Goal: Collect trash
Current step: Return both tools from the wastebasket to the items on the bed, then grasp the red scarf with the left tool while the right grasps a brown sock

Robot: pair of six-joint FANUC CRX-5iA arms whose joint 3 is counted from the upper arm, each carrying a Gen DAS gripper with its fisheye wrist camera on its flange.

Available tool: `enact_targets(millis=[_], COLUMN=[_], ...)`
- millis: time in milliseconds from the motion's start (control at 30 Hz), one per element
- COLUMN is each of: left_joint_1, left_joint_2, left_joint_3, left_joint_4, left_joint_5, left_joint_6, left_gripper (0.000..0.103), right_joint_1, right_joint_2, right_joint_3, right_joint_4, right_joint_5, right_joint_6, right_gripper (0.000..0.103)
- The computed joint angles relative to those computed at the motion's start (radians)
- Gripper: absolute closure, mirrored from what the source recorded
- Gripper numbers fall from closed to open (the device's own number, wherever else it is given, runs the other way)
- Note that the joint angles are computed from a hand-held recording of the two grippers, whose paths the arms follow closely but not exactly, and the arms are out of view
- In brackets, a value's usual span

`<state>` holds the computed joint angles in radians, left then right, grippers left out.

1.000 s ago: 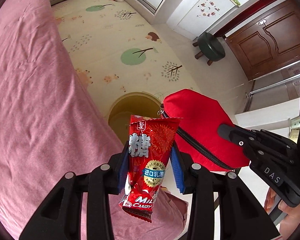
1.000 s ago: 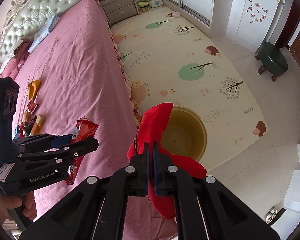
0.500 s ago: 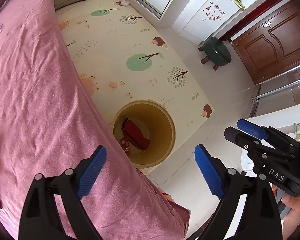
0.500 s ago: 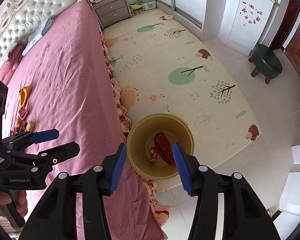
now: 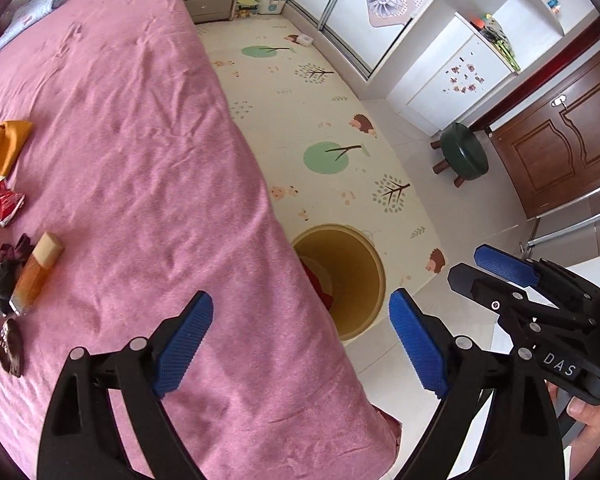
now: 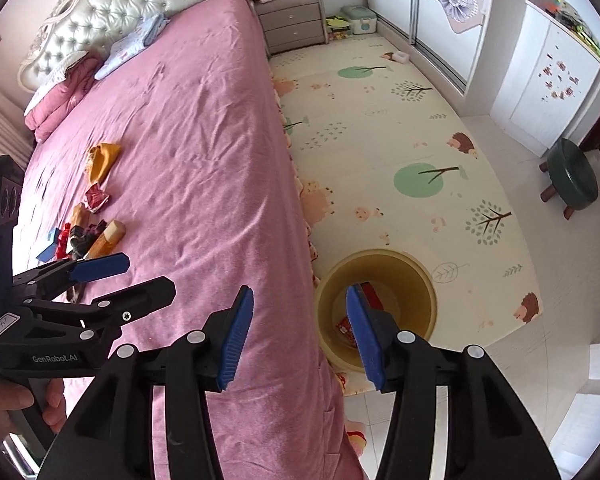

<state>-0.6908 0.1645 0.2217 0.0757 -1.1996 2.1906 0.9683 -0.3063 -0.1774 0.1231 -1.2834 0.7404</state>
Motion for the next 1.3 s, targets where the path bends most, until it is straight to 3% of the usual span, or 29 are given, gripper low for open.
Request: enact_targets(millis=[267,600,767,933,1100,1300], left_joint_1=[0.086,0.307,0.498,0.763,1.033,1.219], left_joint_2=[-0.243,-0.553,-0.692,-0.81,-0.868,-0.854], left_joint_3=[-0.209,-0.447,-0.545,-0.636,-0.7,-0.747], left_joint_4=[-0.065,-0.076,-0.039,0.031,0.105,0.151], left_joint_5=[-0.037,-0.125,-0.184,-0.234,-0.274,-0.272], left_joint_6=[0.066,0.046,-0.088,-0.322,-0.571,-0.768], left_gripper=[0.014,0.014,0.014,0.014,0.014,0.014], right_joint_1=[0.138,0.276,0.325,0.352,0.37,0.376], right_joint_2=[0.141,0.346,0.454,0.57,0.688,0.812], right_joint_3=[0.129,0.325,0.435,0.561,0.695,0.846], right_joint_4=[-0.027,-0.067,-0.08,-0.104,-0.119,-0.136], right_joint_5=[0.042,0.067,0.07,0.054,0.028,-0.007], right_joint_6=[-0.002,0.041,0.046,0.051,0.062,0.074], right_gripper=[0.054,0.054,0.054,0.054,0.054,0.054])
